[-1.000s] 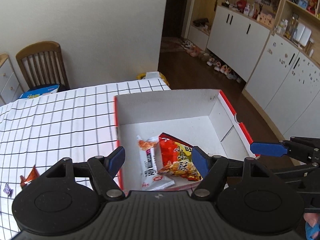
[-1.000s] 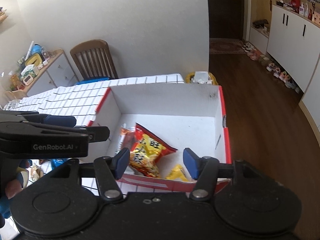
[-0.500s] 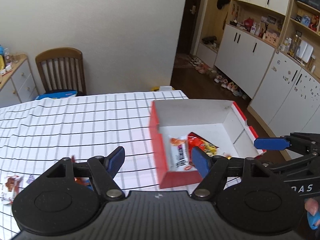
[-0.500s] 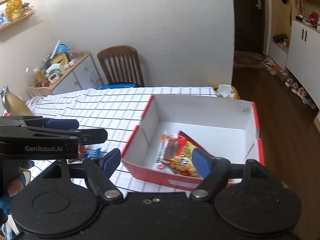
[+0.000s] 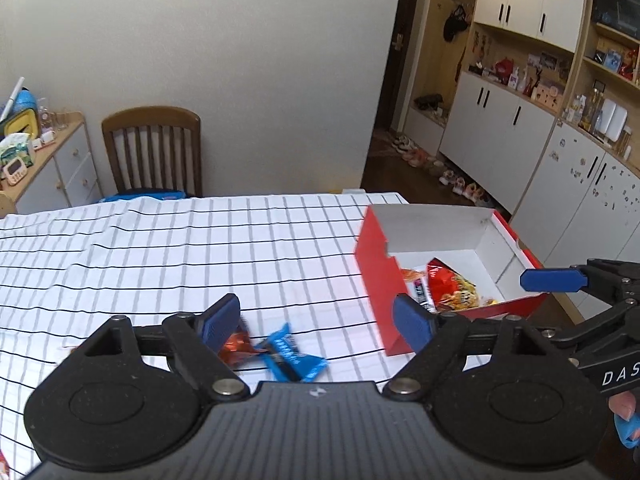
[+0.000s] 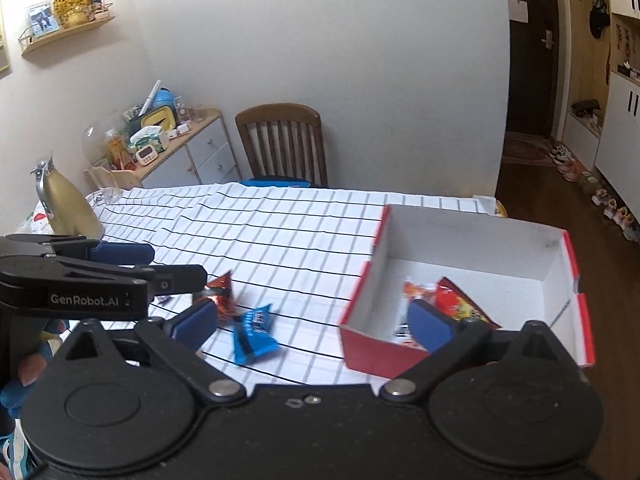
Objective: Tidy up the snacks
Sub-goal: 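Move both tools back over the remaining snacks on the table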
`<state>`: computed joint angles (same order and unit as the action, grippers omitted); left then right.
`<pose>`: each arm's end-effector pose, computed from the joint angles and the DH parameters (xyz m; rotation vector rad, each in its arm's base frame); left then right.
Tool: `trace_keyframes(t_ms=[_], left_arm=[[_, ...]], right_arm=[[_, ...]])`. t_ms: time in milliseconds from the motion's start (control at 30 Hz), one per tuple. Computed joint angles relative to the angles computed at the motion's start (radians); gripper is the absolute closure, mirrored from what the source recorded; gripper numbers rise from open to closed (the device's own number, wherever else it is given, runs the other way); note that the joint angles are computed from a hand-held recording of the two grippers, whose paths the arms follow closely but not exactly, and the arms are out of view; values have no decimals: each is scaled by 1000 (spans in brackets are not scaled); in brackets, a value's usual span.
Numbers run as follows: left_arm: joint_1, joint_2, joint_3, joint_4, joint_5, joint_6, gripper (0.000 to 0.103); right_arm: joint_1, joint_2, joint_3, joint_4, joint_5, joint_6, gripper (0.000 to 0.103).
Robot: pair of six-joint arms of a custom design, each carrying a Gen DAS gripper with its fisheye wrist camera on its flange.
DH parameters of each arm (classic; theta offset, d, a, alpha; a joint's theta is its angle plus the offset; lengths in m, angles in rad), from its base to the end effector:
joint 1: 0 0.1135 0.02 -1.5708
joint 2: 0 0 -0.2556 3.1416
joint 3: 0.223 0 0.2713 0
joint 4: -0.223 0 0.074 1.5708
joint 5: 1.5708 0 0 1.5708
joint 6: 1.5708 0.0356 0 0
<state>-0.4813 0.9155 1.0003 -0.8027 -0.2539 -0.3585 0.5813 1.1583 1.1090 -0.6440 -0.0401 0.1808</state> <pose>0.1854 -0.0867 0.3270 0.0079 2.2657 -0.1553 0.2241 0.1489 0.3245 -0.4793 2.2527 0.4448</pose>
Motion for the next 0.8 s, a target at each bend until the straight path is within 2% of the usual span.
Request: trace_keyframes(t_ms=[233,467,633,800], left_arm=[[212,-147,-79,-46,145,138,19],[509,-218,-126,-72,339,304,19],[745,-206,-156,-68,473,438,19],[957,-139,-177,-40,573,562,19]], right_arm=[[172,30,10,21,108,99,0],[294,103,34,49,181,211,0],[376,171,61,61,251,266,0],[437,247,87,85,266,290,1]])
